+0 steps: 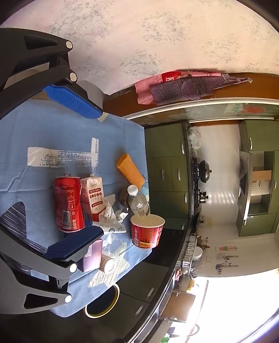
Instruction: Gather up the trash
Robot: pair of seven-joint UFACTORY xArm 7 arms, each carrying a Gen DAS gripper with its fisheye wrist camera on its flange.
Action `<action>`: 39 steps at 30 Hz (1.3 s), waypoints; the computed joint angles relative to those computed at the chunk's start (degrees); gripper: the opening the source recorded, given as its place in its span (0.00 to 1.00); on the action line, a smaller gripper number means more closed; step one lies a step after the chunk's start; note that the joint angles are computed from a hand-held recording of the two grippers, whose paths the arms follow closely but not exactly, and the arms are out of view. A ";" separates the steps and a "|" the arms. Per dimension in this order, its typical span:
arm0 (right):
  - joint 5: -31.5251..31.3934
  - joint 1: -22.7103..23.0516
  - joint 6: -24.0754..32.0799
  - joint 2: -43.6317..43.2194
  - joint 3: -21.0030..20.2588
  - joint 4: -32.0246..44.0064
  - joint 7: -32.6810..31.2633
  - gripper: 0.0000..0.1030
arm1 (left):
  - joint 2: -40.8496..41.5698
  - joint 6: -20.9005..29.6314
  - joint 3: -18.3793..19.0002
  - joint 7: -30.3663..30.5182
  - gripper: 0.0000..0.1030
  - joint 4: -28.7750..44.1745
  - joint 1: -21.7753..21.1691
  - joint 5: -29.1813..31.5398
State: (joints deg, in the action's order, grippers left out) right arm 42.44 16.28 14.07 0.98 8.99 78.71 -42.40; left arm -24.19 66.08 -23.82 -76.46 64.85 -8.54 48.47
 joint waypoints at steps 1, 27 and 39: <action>-0.91 -0.05 0.52 0.02 -0.09 0.09 0.77 0.94 | -0.05 0.09 0.03 -0.06 0.96 -0.01 -0.01 -0.08; -1.01 -0.29 -0.22 0.73 0.34 0.44 0.88 0.94 | -0.91 -2.21 -0.82 1.50 0.96 0.43 0.80 0.15; -1.22 -0.44 -0.32 0.84 0.50 0.37 1.20 0.94 | -0.68 -2.18 -0.92 1.90 0.96 0.86 0.60 -0.04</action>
State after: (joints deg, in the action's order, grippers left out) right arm 41.22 15.85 13.74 1.82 9.50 79.08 -41.21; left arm -24.87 63.90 -24.74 -74.56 65.71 -7.94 48.43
